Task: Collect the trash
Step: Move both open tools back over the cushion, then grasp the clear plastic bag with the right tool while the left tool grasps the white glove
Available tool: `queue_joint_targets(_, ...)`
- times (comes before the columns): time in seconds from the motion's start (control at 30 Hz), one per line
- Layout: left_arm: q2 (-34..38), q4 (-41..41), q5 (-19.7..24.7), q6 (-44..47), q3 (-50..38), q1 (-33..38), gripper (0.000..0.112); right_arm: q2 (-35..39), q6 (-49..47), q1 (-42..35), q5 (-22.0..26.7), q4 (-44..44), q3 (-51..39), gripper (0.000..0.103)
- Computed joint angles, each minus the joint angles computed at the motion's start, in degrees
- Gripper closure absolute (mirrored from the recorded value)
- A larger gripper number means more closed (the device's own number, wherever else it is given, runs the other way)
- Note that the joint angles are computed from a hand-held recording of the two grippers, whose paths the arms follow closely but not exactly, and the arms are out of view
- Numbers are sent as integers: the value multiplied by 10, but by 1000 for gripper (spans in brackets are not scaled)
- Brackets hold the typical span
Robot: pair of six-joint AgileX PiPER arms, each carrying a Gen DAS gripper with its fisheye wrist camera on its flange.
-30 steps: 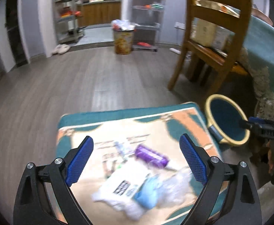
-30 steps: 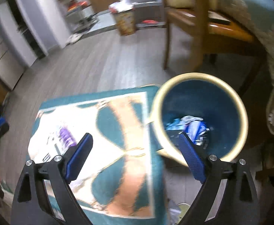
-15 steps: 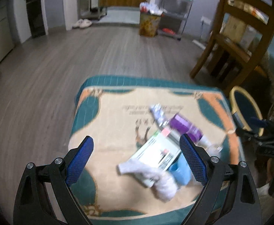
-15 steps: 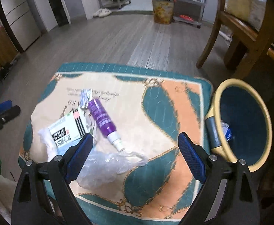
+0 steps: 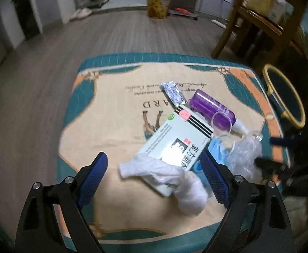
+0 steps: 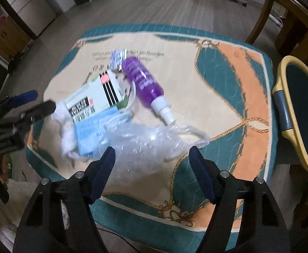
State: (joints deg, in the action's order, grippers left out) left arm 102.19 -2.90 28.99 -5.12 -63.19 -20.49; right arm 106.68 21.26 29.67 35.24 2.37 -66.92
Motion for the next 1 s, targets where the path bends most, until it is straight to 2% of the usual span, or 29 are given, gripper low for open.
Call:
queue_joint_targets(0.2, 49, -13, 47, 18, -33, -4, 55, 31, -24, 8, 5, -2, -11, 39)
queue_joint_targets(0.27, 65, -25, 66, 32, -46, -3, 70, 45, -45, 4, 12, 10, -22, 46)
queue_joint_targets(0.3, 67, -21, 63, 27, -46, -6, 71, 52, -61, 0, 17, 21, -28, 49)
queue_joint_targets(0.4, 67, -8, 65, 33, -47, -14, 84, 60, -101, -10, 27, 55, -36, 63)
queue_joint_targets(0.47, 67, -15, 69, 46, -49, -14, 100, 56, -103, -11, 27, 57, -35, 71)
queue_joint_targets(0.6, 55, -35, 73, 60, -49, -10, 102, 29, -105, -15, 21, 60, -23, 76)
queue_joint_targets(1.0, -32, -28, 22, 50, -44, -23, 103, -87, -80, -46, -10, 30, 22, 77)
